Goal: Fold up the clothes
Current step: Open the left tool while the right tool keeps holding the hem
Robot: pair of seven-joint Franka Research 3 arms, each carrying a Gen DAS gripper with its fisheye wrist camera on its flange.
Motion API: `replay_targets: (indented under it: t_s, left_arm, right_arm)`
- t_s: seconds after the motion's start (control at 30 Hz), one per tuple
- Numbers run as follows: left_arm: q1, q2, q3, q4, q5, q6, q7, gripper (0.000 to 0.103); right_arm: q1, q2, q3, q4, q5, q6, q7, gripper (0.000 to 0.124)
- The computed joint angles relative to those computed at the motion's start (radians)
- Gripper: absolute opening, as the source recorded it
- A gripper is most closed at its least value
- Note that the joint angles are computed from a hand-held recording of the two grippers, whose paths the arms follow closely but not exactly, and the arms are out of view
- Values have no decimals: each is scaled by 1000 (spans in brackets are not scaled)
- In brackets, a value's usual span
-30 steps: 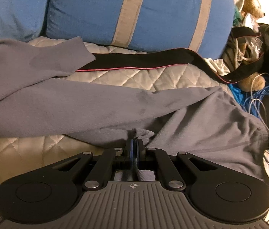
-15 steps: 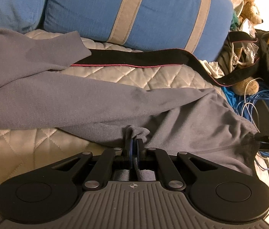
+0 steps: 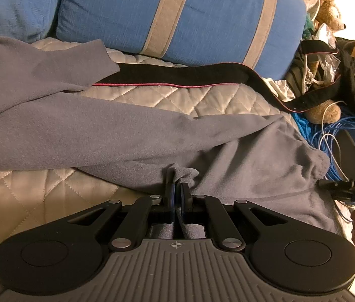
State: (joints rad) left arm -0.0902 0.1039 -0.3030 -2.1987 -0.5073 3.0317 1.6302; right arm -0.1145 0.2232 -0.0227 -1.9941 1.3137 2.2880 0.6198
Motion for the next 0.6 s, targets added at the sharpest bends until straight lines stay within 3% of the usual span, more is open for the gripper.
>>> replay_targets:
  t_s: [0.13,0.2,0.27,0.33,0.43,0.53,0.57,0.6]
  left_arm:
    - [10,-4,-15,-1,-38,3,48,4]
    - [29,-10,-42,11,-134,-15,166,5]
    - [33,-25,-52,22,-248,-43,297,15]
    - [16,-50,-44,12,-324,-40,370,33]
    - [-23,-94,-26,-10,-446,-9,475,45]
    - [-65,-137,4,-39,-539,26,562,47]
    - [-78,-148,17,-50,-551,34,575,47]
    - [-90,-159,31,-60,-562,41,587,47]
  right_arm:
    - [30,-56,3,-40,-15,101,-26,12]
    - [41,-77,1,-51,-11,140,-43,12]
    - [50,-91,-3,-55,-9,168,-49,12]
    - [57,-98,-8,-56,-24,188,-38,11]
    - [65,-106,-14,-61,-57,218,-8,11]
    - [74,-110,-16,-66,-116,249,31,12]
    - [79,-113,-15,-71,-143,263,43,18]
    - [87,-119,-13,-79,-180,287,60,32]
